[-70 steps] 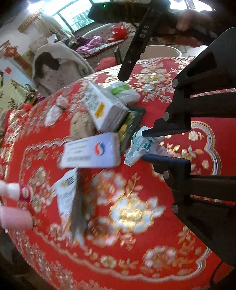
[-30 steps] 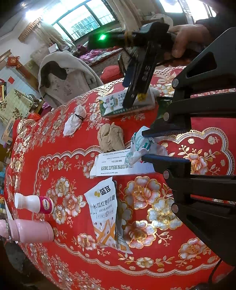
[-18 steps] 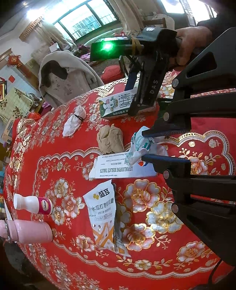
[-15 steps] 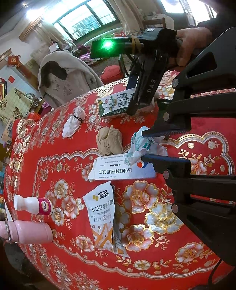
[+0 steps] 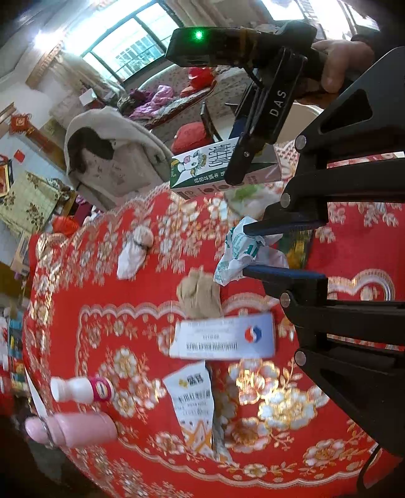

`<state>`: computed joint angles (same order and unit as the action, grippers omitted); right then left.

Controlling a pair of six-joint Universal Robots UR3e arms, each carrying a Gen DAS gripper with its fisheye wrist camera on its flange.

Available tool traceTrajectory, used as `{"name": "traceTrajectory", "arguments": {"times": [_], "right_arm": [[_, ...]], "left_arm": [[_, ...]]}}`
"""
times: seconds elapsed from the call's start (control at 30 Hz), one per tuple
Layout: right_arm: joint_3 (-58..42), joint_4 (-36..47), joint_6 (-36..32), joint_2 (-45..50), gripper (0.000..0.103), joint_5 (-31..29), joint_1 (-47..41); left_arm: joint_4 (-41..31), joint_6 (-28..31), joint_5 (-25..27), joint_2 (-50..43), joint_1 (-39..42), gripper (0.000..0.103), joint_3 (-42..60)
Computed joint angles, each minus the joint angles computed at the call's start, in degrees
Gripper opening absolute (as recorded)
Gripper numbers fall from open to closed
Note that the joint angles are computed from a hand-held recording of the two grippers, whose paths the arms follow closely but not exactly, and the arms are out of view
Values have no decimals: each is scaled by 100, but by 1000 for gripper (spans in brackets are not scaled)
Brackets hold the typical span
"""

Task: Collect trash
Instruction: 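Carry the wrapper and carton over the beige bucket and open both tools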

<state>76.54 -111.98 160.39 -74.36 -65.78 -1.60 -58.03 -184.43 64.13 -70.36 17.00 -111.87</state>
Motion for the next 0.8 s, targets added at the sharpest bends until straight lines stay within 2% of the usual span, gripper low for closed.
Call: {"name": "traceTrajectory", "arguments": {"times": [0.43, 0.8], "right_arm": [[1040, 220, -737, -1092, 56, 274, -1325], [1427, 672, -1456, -1673, 56, 371, -2724]], "left_arm": [[707, -958, 819, -1320, -1872, 17, 1135], [846, -1377, 1123, -2774, -3098, 17, 2598]]}}
